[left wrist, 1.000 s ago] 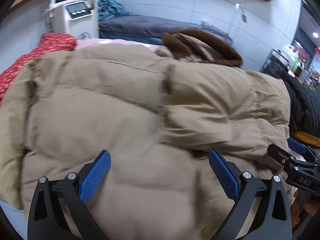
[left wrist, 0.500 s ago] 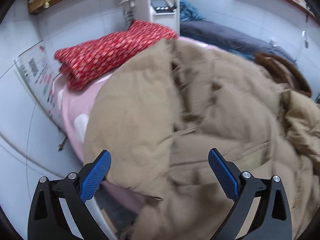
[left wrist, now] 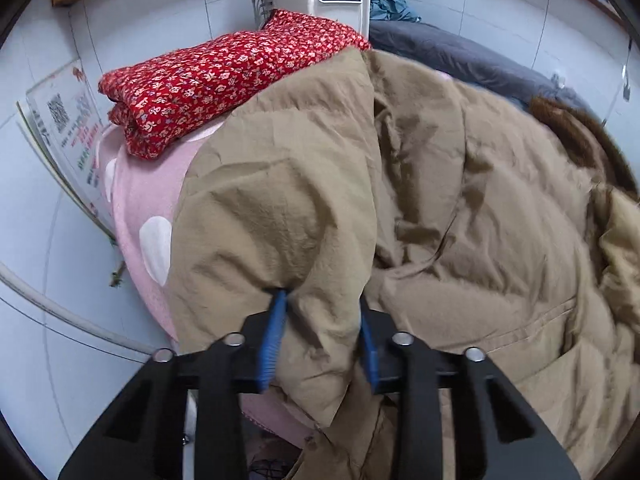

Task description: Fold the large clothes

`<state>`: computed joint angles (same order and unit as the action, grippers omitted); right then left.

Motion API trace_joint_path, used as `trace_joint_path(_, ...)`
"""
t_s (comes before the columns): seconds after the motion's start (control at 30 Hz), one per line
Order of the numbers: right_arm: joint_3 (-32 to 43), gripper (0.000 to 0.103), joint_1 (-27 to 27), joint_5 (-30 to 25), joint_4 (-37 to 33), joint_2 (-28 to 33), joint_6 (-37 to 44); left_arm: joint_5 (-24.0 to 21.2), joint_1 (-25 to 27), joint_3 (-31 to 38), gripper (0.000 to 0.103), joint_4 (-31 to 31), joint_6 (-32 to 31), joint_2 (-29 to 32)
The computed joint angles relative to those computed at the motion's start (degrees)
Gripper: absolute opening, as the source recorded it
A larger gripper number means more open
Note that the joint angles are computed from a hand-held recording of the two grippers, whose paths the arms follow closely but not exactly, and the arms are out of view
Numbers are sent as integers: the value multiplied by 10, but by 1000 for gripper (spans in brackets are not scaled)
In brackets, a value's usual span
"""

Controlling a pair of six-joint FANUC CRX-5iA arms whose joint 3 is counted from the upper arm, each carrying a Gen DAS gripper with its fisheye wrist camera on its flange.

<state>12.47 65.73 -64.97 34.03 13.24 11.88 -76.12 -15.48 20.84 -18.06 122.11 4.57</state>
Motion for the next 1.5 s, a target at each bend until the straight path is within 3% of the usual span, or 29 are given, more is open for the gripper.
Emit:
trace_joint_path(0.17, -5, 97, 0, 11, -1, -6, -6, 31, 9, 24, 18, 27, -21, -8)
trace_joint_path(0.27, -7, 97, -1, 17, -1, -8, -7, 82, 16, 51, 17, 80, -44, -3)
trace_joint_path(0.53, -24, 97, -1, 23, 9, -22, -26, 156, -43, 195, 13, 185, -146, 112)
trace_joint_path(0.6, -30, 97, -1, 21, 12, -27, -34, 170, -56, 215, 3, 226, -171, 140)
trace_joint_path(0.67, -38, 97, 0, 17, 16, -33, -45, 194, -69, 221, 3, 284, -204, 164)
trace_joint_path(0.73, -44, 97, 0, 15, 18, -37, -54, 173, -93, 269, 3, 285, -210, 201)
trace_joint_path(0.83, -50, 97, -2, 21, 7, -43, -61, 153, -125, 309, 3, 226, -193, 221)
trace_joint_path(0.87, -53, 97, -2, 26, 4, -46, -65, 152, -129, 306, 10, 221, -190, 221)
trace_joint_path(0.97, -59, 97, -4, 38, -3, -50, -70, 126, -129, 288, 64, 185, -139, 209)
trace_joint_path(1.13, -46, 97, -3, 38, -14, -38, -57, 105, -118, 203, 71, 103, -65, 143)
trace_joint_path(1.2, -41, 97, -3, 39, -20, -34, -48, 78, -135, 192, 80, 37, -60, 128)
trace_joint_path(1.27, -34, 97, -3, 41, -23, -29, -41, 49, -148, 183, 80, -5, -72, 119)
trace_joint_path(1.4, -31, 97, -12, 117, -37, -32, -20, 61, -141, 114, 82, -11, -34, 79)
trace_joint_path(1.5, 2, 97, -33, 193, -112, -20, 34, 55, -120, 86, 83, 7, 5, 66)
